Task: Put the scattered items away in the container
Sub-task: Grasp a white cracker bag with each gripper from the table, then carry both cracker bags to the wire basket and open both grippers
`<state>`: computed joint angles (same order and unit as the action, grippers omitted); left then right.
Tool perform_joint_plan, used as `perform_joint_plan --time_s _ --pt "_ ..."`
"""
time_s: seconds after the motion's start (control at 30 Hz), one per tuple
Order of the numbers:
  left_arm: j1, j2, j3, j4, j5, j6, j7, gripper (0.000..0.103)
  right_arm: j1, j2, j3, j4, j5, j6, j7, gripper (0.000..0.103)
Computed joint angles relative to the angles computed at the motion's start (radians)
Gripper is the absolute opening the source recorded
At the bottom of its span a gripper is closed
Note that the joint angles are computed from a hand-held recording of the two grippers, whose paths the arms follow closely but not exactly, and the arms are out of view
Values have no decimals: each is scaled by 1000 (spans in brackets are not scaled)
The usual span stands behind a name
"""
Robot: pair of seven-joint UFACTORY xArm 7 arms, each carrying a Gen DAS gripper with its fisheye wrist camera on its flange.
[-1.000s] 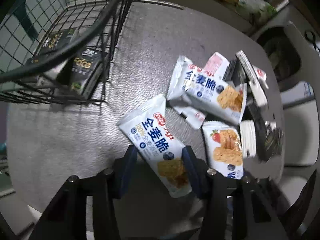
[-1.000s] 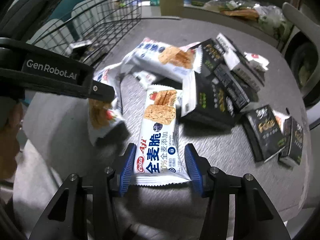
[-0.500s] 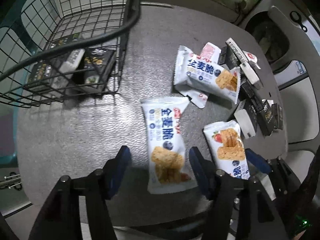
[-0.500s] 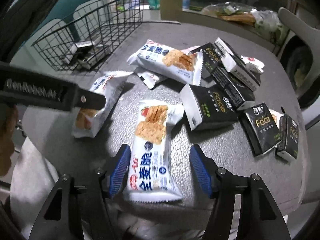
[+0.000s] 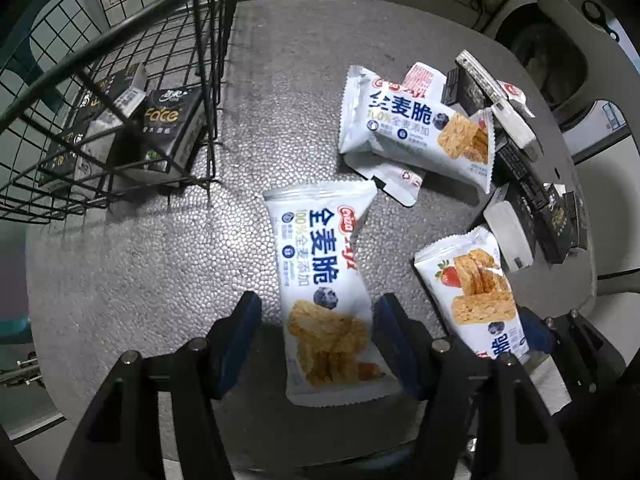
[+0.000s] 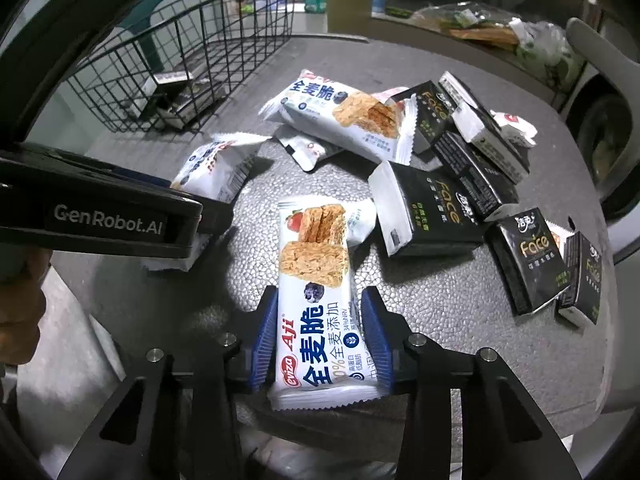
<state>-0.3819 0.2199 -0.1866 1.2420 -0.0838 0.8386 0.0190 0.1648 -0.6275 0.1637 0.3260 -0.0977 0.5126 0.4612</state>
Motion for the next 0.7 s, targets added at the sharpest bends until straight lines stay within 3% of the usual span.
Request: perform_joint_plan --time_s 0.13,0.33,0.53,0.67,0.7 --pt "-10 -2 3 2 36 -2 -10 47 -7 -22 11 3 -7 14 15 36" --pt "-2 -15 1 1 19 4 12 41 -17 -85 34 15 -32 46 49 35" --pt "10 -72 -2 -21 -20 7 54 40 -28 -142 55 36 -64 75 78 35" --pt "22 -167 1 -88 -63 -2 99 40 -30 -175 57 46 -71 94 88 35" --pt "43 -232 17 -137 -95 13 154 40 -33 -185 60 49 -73 98 93 35"
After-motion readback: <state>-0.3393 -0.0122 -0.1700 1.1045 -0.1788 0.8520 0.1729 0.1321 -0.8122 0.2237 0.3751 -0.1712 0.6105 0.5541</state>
